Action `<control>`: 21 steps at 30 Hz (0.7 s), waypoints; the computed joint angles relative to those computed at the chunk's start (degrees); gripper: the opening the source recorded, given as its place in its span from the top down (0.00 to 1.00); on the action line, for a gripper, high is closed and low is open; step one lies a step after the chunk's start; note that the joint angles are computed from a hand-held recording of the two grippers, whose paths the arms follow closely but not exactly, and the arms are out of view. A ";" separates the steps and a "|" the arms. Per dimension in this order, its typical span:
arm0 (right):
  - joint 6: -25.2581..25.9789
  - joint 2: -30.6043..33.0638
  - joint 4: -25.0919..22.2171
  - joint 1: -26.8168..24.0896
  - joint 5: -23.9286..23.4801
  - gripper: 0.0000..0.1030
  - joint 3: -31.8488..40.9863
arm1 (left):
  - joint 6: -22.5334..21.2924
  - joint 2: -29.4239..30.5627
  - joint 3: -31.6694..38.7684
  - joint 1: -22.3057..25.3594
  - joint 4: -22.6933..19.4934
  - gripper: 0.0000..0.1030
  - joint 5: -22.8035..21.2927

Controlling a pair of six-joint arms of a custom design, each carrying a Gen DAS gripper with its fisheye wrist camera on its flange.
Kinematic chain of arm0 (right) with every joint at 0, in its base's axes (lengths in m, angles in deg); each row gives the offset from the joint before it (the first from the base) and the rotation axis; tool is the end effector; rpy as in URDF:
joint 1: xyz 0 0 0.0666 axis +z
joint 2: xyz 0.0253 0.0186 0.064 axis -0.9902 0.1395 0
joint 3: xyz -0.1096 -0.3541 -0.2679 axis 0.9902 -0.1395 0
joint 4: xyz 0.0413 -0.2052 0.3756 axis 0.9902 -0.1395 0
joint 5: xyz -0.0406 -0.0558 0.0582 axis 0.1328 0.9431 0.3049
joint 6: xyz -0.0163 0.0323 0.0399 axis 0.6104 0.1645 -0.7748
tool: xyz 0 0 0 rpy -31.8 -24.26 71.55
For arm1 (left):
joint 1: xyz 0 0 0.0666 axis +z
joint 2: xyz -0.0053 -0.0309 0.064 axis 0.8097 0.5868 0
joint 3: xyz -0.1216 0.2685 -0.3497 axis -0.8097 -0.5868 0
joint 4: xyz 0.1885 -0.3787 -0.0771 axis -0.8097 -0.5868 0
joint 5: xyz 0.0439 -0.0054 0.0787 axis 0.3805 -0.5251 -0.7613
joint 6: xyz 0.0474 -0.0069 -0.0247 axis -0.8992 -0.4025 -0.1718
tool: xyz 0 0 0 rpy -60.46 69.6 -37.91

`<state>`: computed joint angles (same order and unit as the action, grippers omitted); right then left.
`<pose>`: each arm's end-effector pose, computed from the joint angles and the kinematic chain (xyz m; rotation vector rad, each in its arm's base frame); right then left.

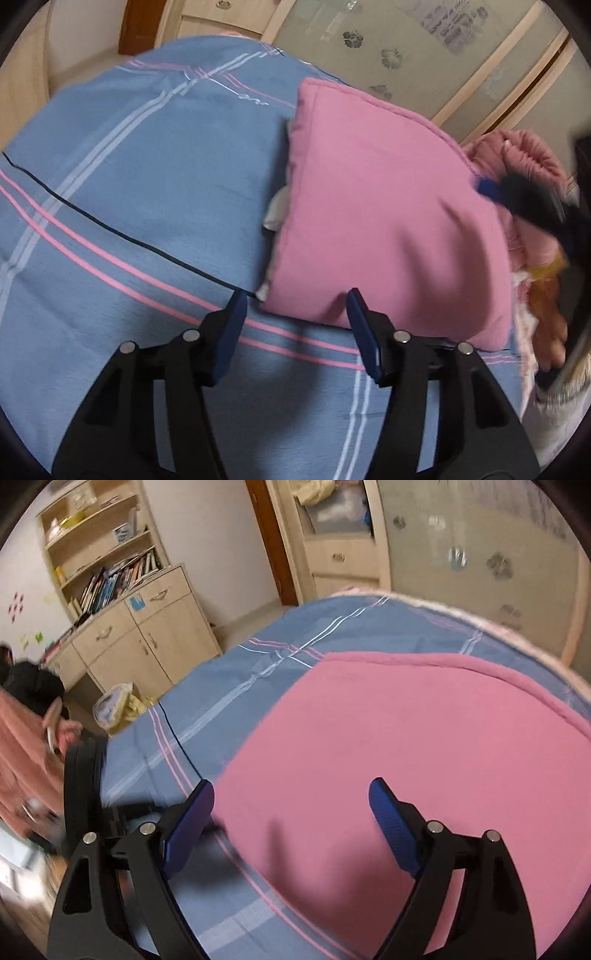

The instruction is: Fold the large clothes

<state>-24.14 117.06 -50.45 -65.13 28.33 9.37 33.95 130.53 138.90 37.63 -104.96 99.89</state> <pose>0.4173 0.1306 0.5680 -0.1517 2.4735 0.3769 0.4050 -0.1359 0.4735 0.2645 2.5707 -0.7552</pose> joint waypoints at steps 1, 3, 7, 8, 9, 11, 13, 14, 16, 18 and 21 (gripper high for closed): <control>0.20 3.47 -2.45 2.00 6.99 0.15 3.85 | 0.34 0.32 -0.15 0.11 0.56 0.43 0.91; -1.11 9.31 -8.21 5.83 20.03 0.12 10.43 | 1.44 1.13 0.03 0.00 2.20 0.43 1.70; -0.47 24.26 -21.45 9.64 33.77 0.08 25.75 | 3.89 1.88 -0.80 0.40 7.33 0.39 4.69; 0.04 26.78 -23.43 9.79 35.57 0.08 27.75 | 3.60 1.90 -0.95 0.51 7.87 0.38 5.12; 0.02 29.72 -26.00 9.90 37.85 0.07 30.33 | 3.42 1.87 -1.12 0.61 8.34 0.37 5.71; 0.09 33.22 -30.23 9.40 39.48 0.08 32.35 | 2.53 1.92 -1.46 0.70 9.68 0.35 6.74; 0.55 32.79 -30.06 7.89 37.27 0.15 30.64 | 2.38 2.05 -1.69 0.75 10.75 0.35 7.51; -0.75 33.15 -31.19 7.34 36.44 0.51 30.63 | 2.57 2.25 -1.75 0.86 11.20 0.35 8.11; -1.30 32.61 -29.97 6.31 34.02 0.75 30.03 | 3.41 2.45 -2.10 1.16 12.45 0.34 9.17; -3.60 32.27 -27.29 5.30 33.56 0.89 29.93 | 3.98 2.21 -2.85 1.16 13.94 0.34 9.08; -5.59 31.85 -22.39 3.51 35.01 0.91 29.95 | 4.07 1.82 -3.18 0.86 14.80 0.34 8.63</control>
